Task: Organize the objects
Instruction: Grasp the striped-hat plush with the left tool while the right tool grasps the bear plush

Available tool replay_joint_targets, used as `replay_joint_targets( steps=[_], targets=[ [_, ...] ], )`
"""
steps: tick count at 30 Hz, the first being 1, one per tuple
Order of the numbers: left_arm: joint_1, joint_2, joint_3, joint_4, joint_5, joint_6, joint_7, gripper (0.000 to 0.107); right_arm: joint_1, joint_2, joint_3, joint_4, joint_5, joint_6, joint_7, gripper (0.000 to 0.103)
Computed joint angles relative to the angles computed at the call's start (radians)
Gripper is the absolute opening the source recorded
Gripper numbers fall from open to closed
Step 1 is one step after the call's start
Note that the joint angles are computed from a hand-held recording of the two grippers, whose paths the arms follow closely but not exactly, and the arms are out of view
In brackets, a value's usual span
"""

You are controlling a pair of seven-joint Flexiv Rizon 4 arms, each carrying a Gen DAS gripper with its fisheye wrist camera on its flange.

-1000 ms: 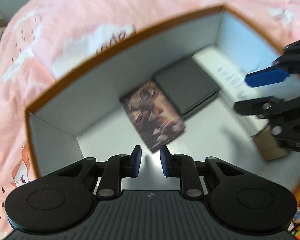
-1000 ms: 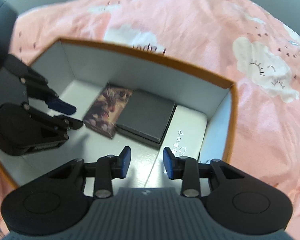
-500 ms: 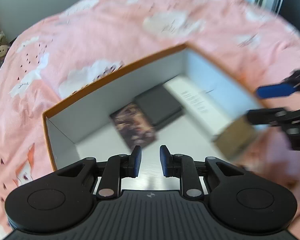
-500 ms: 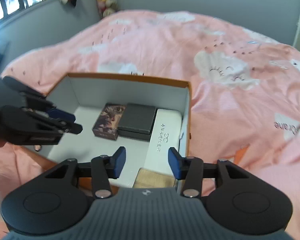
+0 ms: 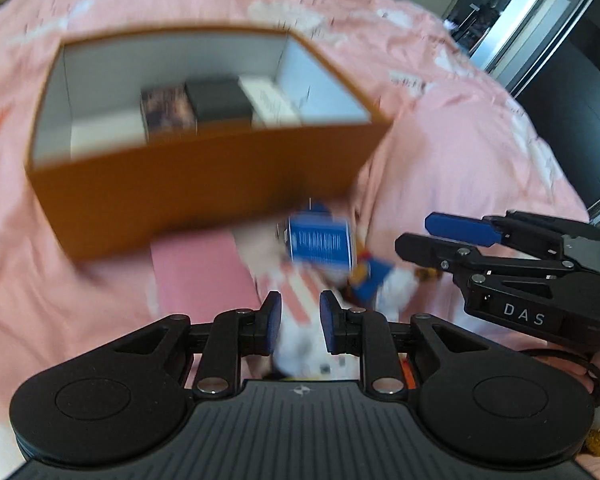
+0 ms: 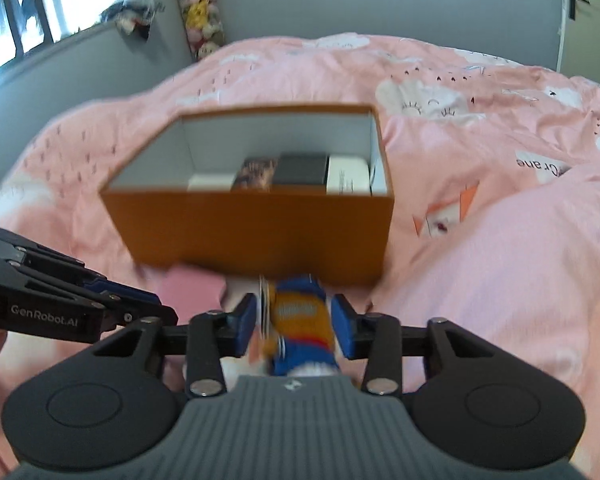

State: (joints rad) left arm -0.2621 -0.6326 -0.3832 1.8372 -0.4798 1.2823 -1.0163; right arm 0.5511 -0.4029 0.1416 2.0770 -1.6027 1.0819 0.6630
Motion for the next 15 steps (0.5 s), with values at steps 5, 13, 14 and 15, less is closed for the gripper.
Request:
replay_joint_targets(
  steps=[5, 13, 14, 15],
  targets=[
    [-0.014, -0.019, 0.009, 0.015, 0.008, -0.003, -0.033, 0.04, 0.012, -0.026, 0.005, -0.001, -0.026, 0.019, -0.024, 0.039],
    [-0.025, -0.061, 0.031, -0.022, 0.02, -0.072, -0.096, 0.053, 0.027, -0.06, 0.003, 0.001, 0.064, 0.035, -0.145, 0.039],
    [-0.014, -0.065, 0.018, -0.02, 0.007, -0.069, -0.091, 0.054, 0.031, -0.064, 0.0, 0.001, 0.08, 0.032, -0.158, 0.039],
    [-0.009, -0.071, 0.012, -0.022, -0.001, -0.071, -0.091, 0.059, 0.035, -0.067, -0.003, 0.001, 0.097, 0.027, -0.175, 0.039]
  ],
)
